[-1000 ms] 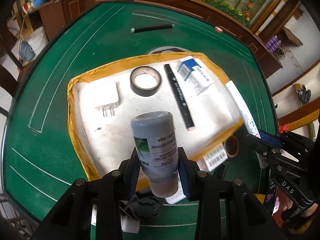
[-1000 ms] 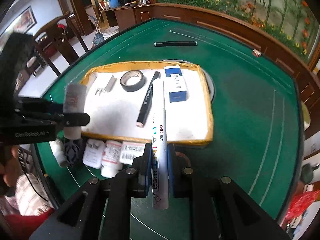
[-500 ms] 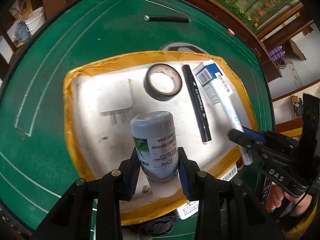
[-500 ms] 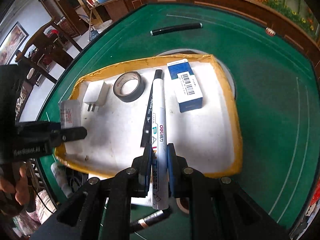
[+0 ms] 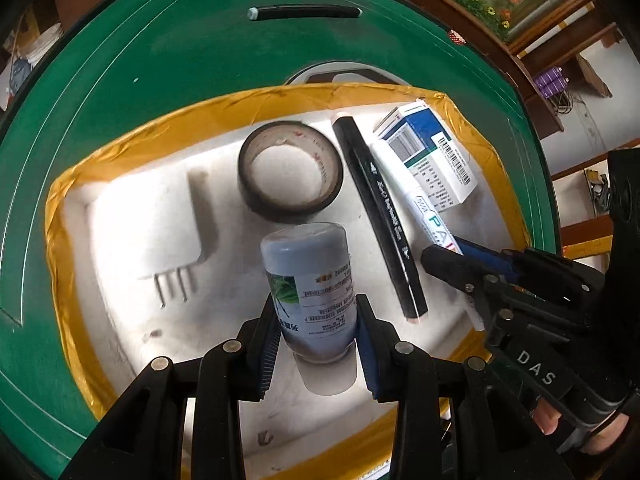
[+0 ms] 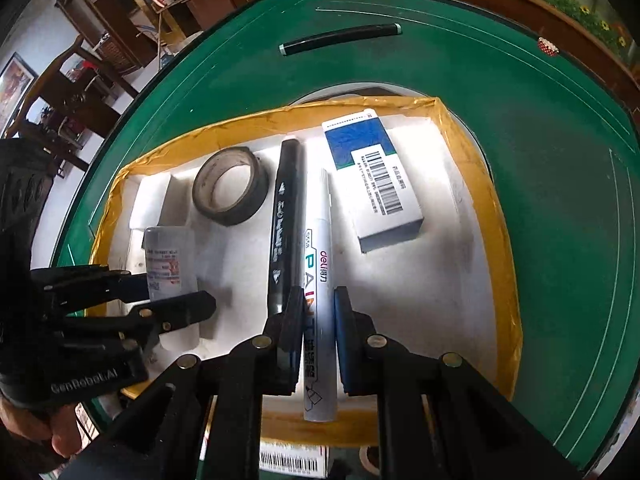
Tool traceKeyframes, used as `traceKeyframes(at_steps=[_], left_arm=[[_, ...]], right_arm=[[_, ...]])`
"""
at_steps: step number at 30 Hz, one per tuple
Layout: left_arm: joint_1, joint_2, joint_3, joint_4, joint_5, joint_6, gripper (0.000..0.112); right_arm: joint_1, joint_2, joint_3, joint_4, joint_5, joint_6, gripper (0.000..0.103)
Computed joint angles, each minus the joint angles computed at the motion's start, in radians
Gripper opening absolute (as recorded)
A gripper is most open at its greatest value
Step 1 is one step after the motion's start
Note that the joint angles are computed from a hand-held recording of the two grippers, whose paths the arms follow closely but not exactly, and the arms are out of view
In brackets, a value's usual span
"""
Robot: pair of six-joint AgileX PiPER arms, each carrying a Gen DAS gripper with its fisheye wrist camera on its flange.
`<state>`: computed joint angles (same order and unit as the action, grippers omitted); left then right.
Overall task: Organize rigid objects
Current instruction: 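Open the left tool to drop the bottle while the right tool releases the paint marker into the tray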
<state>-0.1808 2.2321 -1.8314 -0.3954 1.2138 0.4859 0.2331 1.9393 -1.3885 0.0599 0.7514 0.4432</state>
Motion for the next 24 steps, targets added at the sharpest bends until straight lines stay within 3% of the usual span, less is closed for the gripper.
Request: traceKeyframes(at_steps=[13,16,18,21,24], left_arm=[[-0.005,-0.027,0.050,-0.008,-0.073,0.031,0.037],[0.015,-0.021,0.044,-0.044,-0.056,0.040,0.048],[0.019,-0.033,0.062,-0.040,-0.074,0.039,0.064],[0.017,-0.049,0.090,-0.031,-0.101,0.041,0.065],[0.008,-0.057,0.104,-0.032,-0.109,0.037,0.069]], right_arm=[[0.004,-0.018,0.064,-0.060,-0.060,0.071,0.014],[-0.002,-0.031,0.080,-0.069,-0.064,0.081,0.014],[-0.001,-0.045,0.095,-0.072,-0.068,0.084,0.016],[0.002,-0.080,0.121,-0.092,-0.083,0.100,0.031],[0.007,-0.142,0.168,-0.121,-0.102,0.131,0.032]])
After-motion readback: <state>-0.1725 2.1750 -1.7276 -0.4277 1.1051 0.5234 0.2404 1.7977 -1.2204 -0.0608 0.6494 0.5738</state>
